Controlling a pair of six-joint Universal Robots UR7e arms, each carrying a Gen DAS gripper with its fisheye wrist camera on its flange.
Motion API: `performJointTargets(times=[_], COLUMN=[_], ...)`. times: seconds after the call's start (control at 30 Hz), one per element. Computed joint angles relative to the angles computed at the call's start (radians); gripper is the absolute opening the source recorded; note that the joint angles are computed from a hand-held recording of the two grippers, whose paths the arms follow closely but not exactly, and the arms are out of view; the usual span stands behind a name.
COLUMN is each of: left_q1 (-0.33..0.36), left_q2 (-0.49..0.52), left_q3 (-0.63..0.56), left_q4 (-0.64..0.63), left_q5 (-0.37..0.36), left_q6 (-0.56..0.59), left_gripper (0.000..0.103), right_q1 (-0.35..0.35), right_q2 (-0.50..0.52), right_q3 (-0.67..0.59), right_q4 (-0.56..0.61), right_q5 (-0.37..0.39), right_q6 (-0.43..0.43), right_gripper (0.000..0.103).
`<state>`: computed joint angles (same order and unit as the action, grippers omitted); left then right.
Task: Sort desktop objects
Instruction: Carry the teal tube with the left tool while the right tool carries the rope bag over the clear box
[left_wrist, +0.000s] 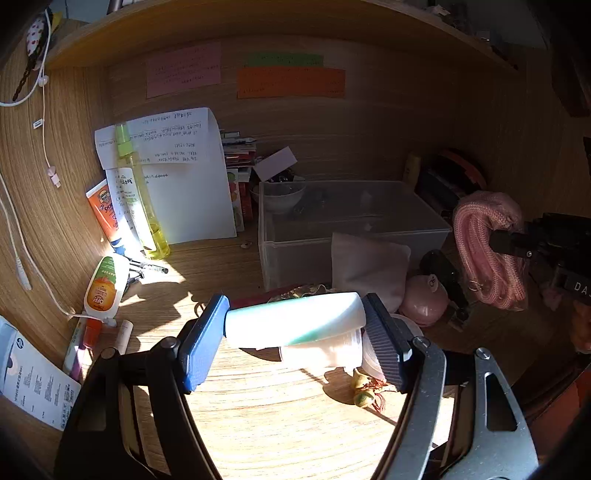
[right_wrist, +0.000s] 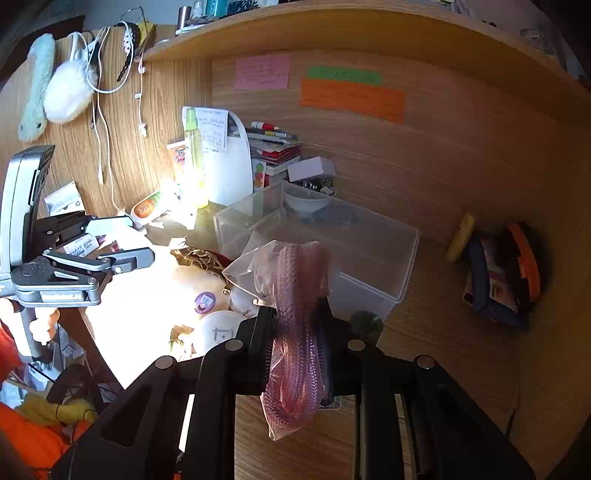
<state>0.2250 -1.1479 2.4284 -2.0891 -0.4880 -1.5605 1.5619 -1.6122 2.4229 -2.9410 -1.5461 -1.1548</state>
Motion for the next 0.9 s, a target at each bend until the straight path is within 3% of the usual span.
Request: performJointTargets(times=[0.2,0.37,0.9], left_q1=[0.055,0.106,0.302], left_q2=[-0.021,-0.016,0.119], left_q3=[-0.048,-0.090,-0.200], left_q4=[-0.046,-0.123,-0.621], left_q5=[0.050,0.093,0.078], left_q6=[0.129,0.253,0.754], left_gripper=[0.073,0.073,0.073], right_q1=[0.017,0.043,0.078], right_q2=[-0.002,0.061,0.302], right_q3=[-0.049,-0.107,-0.307], right_q4=[0.017,0.000,-0.017], right_q5=[0.053,0.056,0.015], right_q6=[0.044,0.080,0.247], right_gripper=[0.019,0.019,0.019])
